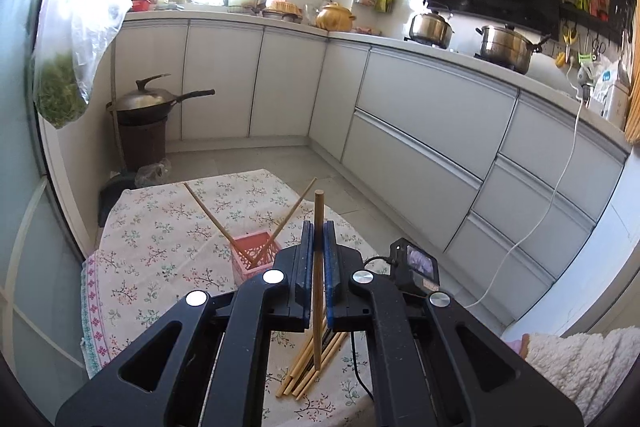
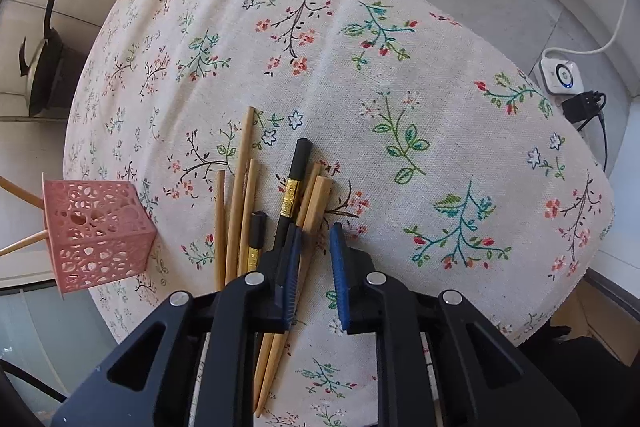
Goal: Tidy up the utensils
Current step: 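Lift the chopstick upright with the left tool while the right tool grasps another chopstick, then lower both held chopsticks into the pink holder and open both tools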
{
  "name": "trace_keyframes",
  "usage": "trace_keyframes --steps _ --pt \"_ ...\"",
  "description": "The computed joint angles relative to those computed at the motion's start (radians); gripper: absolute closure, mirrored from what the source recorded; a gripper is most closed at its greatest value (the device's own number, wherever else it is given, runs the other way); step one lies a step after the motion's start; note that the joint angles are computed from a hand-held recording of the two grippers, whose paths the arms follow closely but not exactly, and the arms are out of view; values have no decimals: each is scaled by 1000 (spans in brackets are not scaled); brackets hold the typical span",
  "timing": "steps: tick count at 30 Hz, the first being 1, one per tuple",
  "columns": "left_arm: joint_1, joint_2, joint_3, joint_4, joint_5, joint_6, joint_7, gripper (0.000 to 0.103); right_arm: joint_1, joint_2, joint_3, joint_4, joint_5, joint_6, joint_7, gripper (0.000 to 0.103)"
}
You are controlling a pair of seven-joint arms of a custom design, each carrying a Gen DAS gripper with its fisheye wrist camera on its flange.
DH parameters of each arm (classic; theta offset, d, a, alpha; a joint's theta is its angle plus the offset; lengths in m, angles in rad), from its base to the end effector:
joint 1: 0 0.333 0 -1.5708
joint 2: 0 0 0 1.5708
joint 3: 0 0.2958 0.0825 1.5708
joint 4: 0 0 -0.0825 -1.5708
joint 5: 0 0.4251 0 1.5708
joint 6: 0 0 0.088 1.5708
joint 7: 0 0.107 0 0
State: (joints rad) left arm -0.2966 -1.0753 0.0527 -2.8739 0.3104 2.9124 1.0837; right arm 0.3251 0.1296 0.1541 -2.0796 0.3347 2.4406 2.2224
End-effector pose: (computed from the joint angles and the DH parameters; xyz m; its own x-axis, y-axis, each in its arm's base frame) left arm 0.3312 -0.1008 0.5599 -0.1255 -0.9754 0.1811 -0.4584 -0.1049 -0.8825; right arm 0.5511 0.2858 0.3456 -0.3760 -0.8616 -0.3411 -0.9191 0.3935 0.0191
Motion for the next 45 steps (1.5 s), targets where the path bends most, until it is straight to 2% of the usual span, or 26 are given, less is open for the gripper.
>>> trace_keyframes --steps 4,8,10,14,18,22,28,33,37,42,45 --pt "12 -13 -2 -6 1 7 -8 99 10 5 0 9 -53 -8 30 91" --pt "18 -15 2 -9 0 10 -14 99 -1 -6 3 -17 10 11 -5 92" --pt "25 -10 -7 -6 1 10 -25 99 2 6 2 2 -11 -3 -13 90" --pt "38 -8 -18 -6 7 0 -40 99 -2 11 6 0 4 23 -30 91" --pt "53 -3 -26 -5 7 -11 -65 99 -9 -13 16 -50 82 107 -90 95" --pt "71 3 -37 -2 10 -13 -93 99 10 -109 11 -137 118 203 -149 95" --pt "103 6 -53 2 18 -11 -149 99 89 -321 -25 -276 -4 386 -196 95" --pt "149 21 -90 23 37 -10 -217 99 98 -469 -25 -364 -163 533 -123 95" --pt "193 52 -116 60 60 7 -282 99 115 -501 -58 -351 -228 610 -90 95" --pt "276 123 -160 136 105 57 -376 99 231 -500 -184 -300 -242 653 -115 95" --pt "340 191 -192 197 139 83 -445 99 262 -485 -219 -263 -273 673 -98 95"
